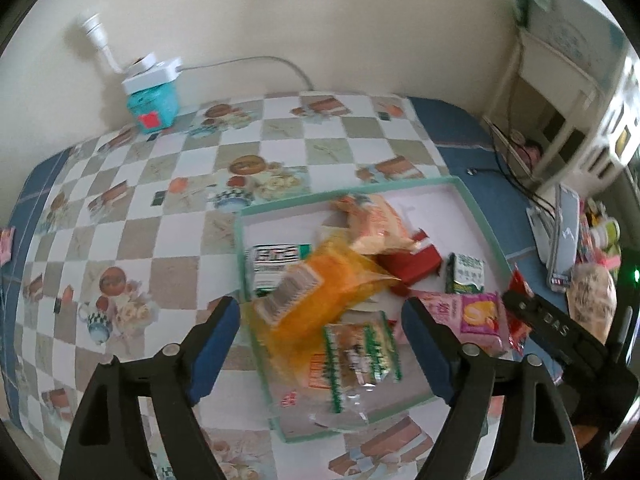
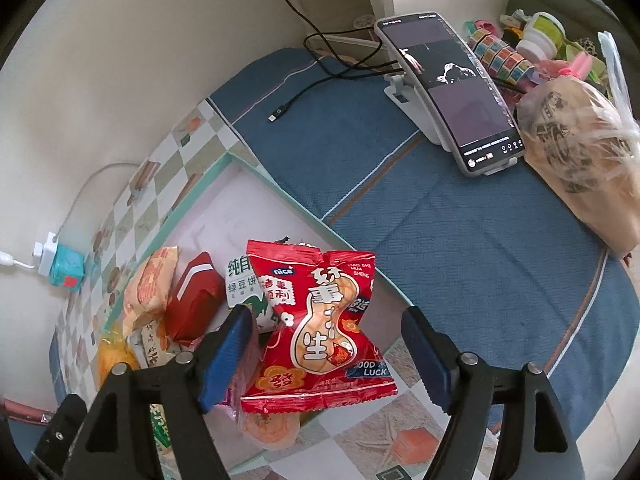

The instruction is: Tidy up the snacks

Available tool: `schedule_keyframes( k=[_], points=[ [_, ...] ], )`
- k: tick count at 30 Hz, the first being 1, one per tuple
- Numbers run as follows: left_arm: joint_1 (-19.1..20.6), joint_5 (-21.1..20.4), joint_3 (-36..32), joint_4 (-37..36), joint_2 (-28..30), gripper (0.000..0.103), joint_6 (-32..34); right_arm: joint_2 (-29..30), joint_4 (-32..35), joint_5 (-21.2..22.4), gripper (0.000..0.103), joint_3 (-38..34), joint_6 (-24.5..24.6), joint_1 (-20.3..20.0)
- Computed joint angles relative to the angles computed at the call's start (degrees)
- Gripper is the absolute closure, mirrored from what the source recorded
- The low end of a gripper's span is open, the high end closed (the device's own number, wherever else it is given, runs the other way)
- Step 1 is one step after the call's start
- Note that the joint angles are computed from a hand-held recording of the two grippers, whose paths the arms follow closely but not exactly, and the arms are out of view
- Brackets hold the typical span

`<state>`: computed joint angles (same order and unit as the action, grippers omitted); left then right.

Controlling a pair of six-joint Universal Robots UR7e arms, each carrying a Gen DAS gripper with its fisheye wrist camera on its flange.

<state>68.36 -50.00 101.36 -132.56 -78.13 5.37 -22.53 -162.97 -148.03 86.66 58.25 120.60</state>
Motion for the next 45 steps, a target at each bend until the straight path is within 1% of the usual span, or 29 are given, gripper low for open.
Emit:
schedule_keyframes(
  k=[1, 3, 7, 12, 16, 18, 23, 27, 31, 37, 41, 45],
  points=[
    [0.35, 0.15, -0.3, 0.05, -0.06, 0.013, -0.47, 0.01, 0.12, -0.1, 0.013, 0.0, 0.14, 0.09],
    [0.97, 0.4, -0.9, 0.5, -0.12, 0.012, -1.35, 0.22, 0.57, -0.66, 0.005, -0.29, 0.64, 0.25],
    [2.68, 0.48, -2.8, 2.27, -0.03, 0.012, -4.04, 0.21, -1.74, 0.07, 0.005, 0.3, 0.18, 0.22],
    [4.04, 0.27, -4.61, 3.42, 0.21, 0.012, -6.68, 0.16, -0.66, -0.71, 0.005, 0.16, 0.88, 0.38],
    [4.59, 3.38, -5.08, 4.2, 0.69, 0.01, -8.76, 0.47, -0.52, -1.41, 0.0, -0.38, 0.17, 0.95],
    [4.87, 4.59, -5.16, 4.33, 0.81, 0.005, -9.31, 0.9, -1.11, -1.64, 0.0, -0.89, -1.01, 1.33],
    [5.84, 6.12, -5.41, 3.87, 0.46, 0.004, -11.18, 1.85, 1.07, -2.82, 0.0, -2.65, -1.15, 2.21],
    [6.51, 7.6, -5.78, 4.51, 0.19, 0.004, -12.04, 3.52, 2.88, -3.66, 0.0, -5.48, -2.55, 3.33],
    [7.33, 7.27, -6.59, 6.14, -0.18, 0.004, -12.69, 6.04, 4.67, -3.77, 0.0, -9.52, -5.04, 4.59],
    [7.83, 8.36, -6.38, 7.83, -1.6, 0.004, -12.6, 10.9, 9.67, -3.14, 0.0, -16.97, -8.44, 6.77],
    [7.84, 9.42, -5.53, 7.62, -3.08, 0.004, -10.82, 13.53, 13.26, -2.73, 0.0, -20.8, -9.23, 7.93],
    [7.91, 9.83, -4.84, 8.34, -4.61, 0.004, -9.71, 15.31, 16.86, -2.39, 0.0, -23.27, -8.59, 8.75]
  ],
)
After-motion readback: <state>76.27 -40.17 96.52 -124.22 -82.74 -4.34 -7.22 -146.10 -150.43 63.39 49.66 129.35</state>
